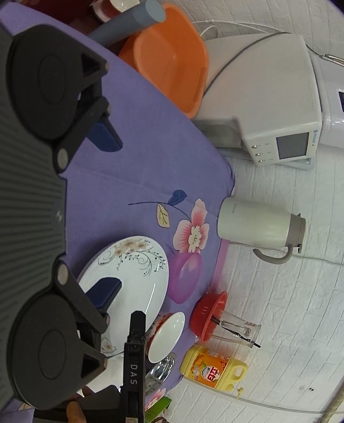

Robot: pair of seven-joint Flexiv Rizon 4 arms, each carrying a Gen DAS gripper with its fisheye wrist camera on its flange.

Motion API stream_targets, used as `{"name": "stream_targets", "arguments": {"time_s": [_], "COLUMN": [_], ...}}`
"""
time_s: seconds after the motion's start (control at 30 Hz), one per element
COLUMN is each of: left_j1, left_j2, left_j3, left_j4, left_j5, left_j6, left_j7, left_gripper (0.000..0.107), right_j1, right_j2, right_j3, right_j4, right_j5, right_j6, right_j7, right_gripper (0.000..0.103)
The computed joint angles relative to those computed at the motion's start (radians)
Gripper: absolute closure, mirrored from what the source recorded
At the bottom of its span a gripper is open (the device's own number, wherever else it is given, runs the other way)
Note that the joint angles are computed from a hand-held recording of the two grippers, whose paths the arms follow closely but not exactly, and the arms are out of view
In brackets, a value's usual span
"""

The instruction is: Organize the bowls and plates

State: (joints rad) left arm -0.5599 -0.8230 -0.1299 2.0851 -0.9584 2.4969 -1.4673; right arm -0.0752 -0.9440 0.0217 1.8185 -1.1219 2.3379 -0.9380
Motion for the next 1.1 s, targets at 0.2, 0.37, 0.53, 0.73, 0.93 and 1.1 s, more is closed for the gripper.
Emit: {"name": "stream_targets", "arguments": {"time_s": [0.2,0.37,0.53,0.73,0.93,1.1], "left_j1": [0.035,0.044,0.045,0.018,-0.028,-0.021], "left_j2": [-0.003,0.004,0.001,-0.031,-0.072,-0.076], "left_j3": [0.010,0.021,0.027,0.052,0.069,0.050], "left_j4": [-0.008,-0.004,-0.025,-0.100,-0.177,-0.202], "left_j5": [0.060,0.063,0.054,0.005,-0.115,-0.158], "left_j6": [-0.030,-0.058,-0.103,-0.184,-0.213,-0.232], "left_j7": [-0.017,-0.043,-0.027,0.037,0.155,0.210], "left_gripper": [0.007,0.007,0.007,0.007,0.008,0.011], "right_j1": [0.021,0.012,0.092,0.016,0.028,0.016], "right_j2": [-0.014,0.004,0.055,0.039,0.035,0.027], "right_j3": [-0.024,-0.006,-0.024,0.039,0.056,0.076], "right_j4": [-0.059,-0.026,0.104,0.097,0.105,0.102], "right_j5": [-0.113,-0.161,0.105,0.007,0.065,0.073], "right_j6": [-0.067,-0.062,-0.046,-0.095,-0.110,-0.113], "right_j7": [0.098,0.127,-0.134,-0.124,-0.216,-0.254], "right_gripper": [0.000,0.000,0.000,0.000,0.000,0.000]}}
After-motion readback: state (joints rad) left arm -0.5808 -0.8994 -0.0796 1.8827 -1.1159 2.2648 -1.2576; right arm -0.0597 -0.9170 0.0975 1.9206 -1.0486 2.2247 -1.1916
